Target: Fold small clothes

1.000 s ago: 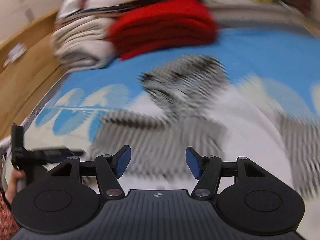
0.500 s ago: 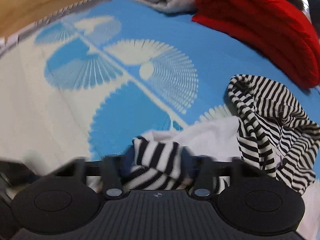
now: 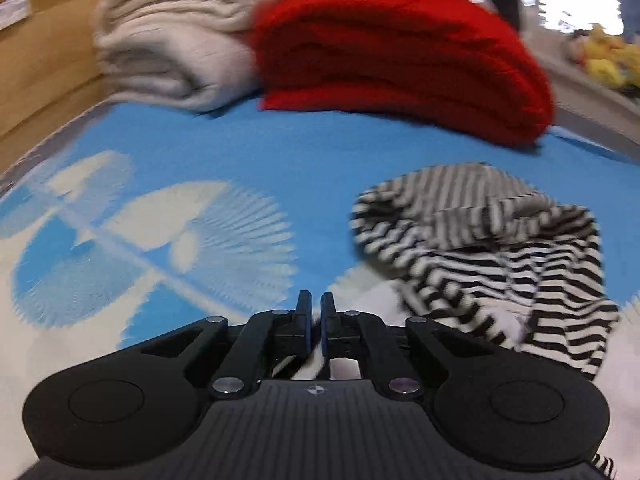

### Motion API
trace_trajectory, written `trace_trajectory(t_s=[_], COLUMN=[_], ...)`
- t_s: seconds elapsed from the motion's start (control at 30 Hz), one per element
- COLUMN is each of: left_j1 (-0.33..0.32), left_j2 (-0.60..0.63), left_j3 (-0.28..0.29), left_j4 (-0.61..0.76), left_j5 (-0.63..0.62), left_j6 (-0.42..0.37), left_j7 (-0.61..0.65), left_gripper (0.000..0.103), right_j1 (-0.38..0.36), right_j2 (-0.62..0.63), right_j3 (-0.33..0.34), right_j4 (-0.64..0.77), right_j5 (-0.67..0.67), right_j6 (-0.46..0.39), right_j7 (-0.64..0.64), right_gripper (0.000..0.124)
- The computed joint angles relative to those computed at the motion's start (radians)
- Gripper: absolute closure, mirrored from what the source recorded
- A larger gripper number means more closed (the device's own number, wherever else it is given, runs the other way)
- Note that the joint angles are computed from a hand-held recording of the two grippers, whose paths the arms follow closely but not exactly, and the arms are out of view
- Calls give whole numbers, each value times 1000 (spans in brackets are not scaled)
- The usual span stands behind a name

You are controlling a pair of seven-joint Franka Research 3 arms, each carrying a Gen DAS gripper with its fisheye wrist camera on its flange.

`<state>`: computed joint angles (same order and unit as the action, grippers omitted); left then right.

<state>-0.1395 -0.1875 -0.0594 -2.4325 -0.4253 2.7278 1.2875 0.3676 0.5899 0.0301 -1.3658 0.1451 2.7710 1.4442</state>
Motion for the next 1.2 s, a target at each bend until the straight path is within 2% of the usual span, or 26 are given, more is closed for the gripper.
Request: trace_trajectory(t_s=[0.03,0.07,0.1,0.17,0.23,0.27,0.3,0.33,0.37,0.43,0.53,0.63,0.7,0.77,0.8,0.83,0.87,0.93,1.0,1.07,1.2], left_j1=[11,24,27,37,27,-3,-44,-64,-53,-19,35,77,144,165,163,156,144,133,145,168,281], left_j2=[1,3,2,-8,-21,-26,-34,-39,-44,-46,-37,-59,-75,-87,-92,-97,-102,-115,-128,-152,-252], left_j3=[0,2,10,10,19,44,73,85,70,35,-12,-27,-67,-65,-51,-34,-12,17,20,10,-55], left_j4=[-6,-8,-13,-30,-41,-42,-45,-46,-48,-44,-27,-46,-50,-52,-49,-52,-57,-67,-71,-82,-121], left_j5=[2,7,-15,-23,-23,-81,-167,-215,-197,-106,38,146,290,363,376,373,356,326,331,359,509], left_j6=[-1,-8,-2,44,102,122,149,163,168,158,113,87,56,17,-11,-25,-30,-38,-49,-60,-123], left_j7=[-36,-76,-90,-126,-106,-54,15,48,25,-46,-203,-347,-512,-588,-604,-607,-594,-582,-605,-656,-912], left_gripper=[87,83,79,78,70,54,35,26,16,16,16,16,16,16,16,16,16,16,16,16,16], right_j1=[18,9,-21,-54,-144,-184,-206,-222,-220,-201,-214,-264,-292,-264,-243,-229,-230,-209,-191,-185,-138], right_j2=[11,19,23,7,-58,-104,-148,-201,-245,-337,-416,-441,-431,-406,-397,-398,-402,-421,-451,-469,-474], right_j3=[-27,-20,12,26,102,124,124,110,77,-11,-80,-66,-42,-59,-71,-75,-64,-64,-58,-38,24], right_j4=[-8,-9,-1,9,-61,-117,-169,-236,-296,-435,-550,-590,-587,-576,-566,-564,-554,-549,-547,-510,-383], right_j5=[-16,27,74,118,212,257,283,298,289,213,118,187,288,210,138,83,76,7,-50,-35,5], right_j6=[73,119,123,58,43,45,43,47,55,77,2,-82,-120,-122,-116,-112,-130,-111,-85,-101,-128], right_j7=[73,88,102,131,56,9,-25,-51,-51,2,90,80,26,125,187,207,182,205,217,208,122], right_gripper=[124,121,118,117,114,106,91,84,71,67,66,63,53,58,95,120,120,120,121,121,121])
